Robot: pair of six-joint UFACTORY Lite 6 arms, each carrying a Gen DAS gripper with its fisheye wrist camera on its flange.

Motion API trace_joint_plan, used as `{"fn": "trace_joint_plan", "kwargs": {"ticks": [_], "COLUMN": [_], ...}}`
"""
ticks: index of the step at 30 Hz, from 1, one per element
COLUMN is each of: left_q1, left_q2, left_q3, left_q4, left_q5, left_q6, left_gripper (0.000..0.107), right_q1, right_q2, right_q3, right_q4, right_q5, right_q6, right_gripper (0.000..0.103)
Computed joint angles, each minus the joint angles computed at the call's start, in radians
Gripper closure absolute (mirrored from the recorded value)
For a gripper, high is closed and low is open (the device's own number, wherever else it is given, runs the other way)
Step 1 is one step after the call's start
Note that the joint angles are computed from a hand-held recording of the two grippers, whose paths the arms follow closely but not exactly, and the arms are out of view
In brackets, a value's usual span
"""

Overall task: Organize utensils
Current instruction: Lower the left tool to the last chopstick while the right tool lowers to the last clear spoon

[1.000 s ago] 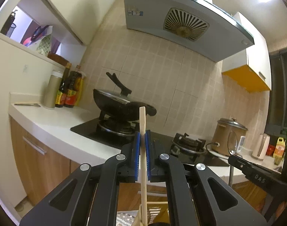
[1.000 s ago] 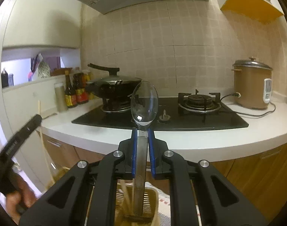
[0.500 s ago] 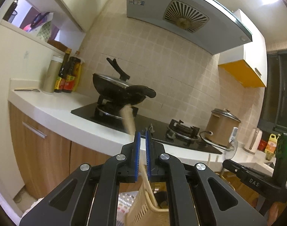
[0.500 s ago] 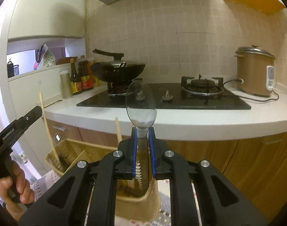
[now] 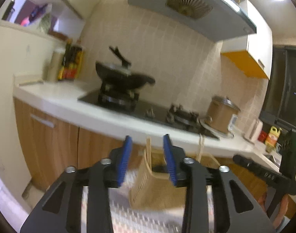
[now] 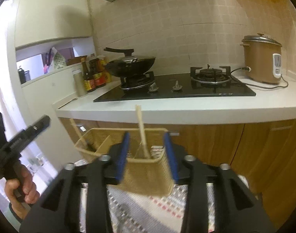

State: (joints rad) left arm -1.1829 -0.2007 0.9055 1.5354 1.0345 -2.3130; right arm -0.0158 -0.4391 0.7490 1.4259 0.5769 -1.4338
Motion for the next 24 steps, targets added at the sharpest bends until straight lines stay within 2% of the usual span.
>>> {"fn": "trace_joint_plan", "kwargs": {"ticks": [2, 5, 9, 10, 12, 14, 16, 19, 24], "left_q1": [-0.024, -0.031, 0.046, 0.061, 0.096, 0.133, 0.148, 0.152, 0.116], "left_q2": [-0.017, -0.018, 0.046, 0.053, 0.062, 0.084, 0.118, 0.177, 0.313], "left_q3": [-0.001, 0.015, 0.040, 0.031, -0.016, -0.053, -0.072, -0.063, 0.044], "left_q4": [-0.076, -0.233, -0.518, -0.549, -0.582, -0.609, -0.599, -0.556, -0.582], "left_q5": [-0.038, -0.136, -0.354, -0.396, -0.510, -0.616, -0.677, -0.710, -0.658], "left_q6": [0.046, 0.130, 0.314, 0.327, 0.303, 0.296, 0.260, 0.200, 0.210], "left_gripper": [0.068, 0.068, 0.068, 0.068, 0.068, 0.068, 0.068, 0.069, 0.069], "right_q1": [-0.014, 0.021, 0.145, 0.183, 0.216, 0.223, 0.262, 0.325, 0.449], "right_q2": [-0.039, -0.051, 0.042, 0.083, 0.174, 0.215, 0.201, 0.150, 0.133], "right_q3": [-0.017, -0.016, 0.010, 0.019, 0.026, 0.005, -0.041, -0.113, -0.173], "right_q4": [-0.072, -0.307, -0.622, -0.694, -0.730, -0.695, -0.714, -0.739, -0.870], "right_q5": [0.031, 0.056, 0.083, 0.081, 0.114, 0.130, 0.083, 0.018, -0.104], "right_q6": [0.068, 0.296, 0.602, 0.680, 0.728, 0.698, 0.715, 0.747, 0.907], "right_gripper": [0.053, 0.053, 0.054, 0.057, 0.069, 0.071, 0.072, 0.072, 0.080]}}
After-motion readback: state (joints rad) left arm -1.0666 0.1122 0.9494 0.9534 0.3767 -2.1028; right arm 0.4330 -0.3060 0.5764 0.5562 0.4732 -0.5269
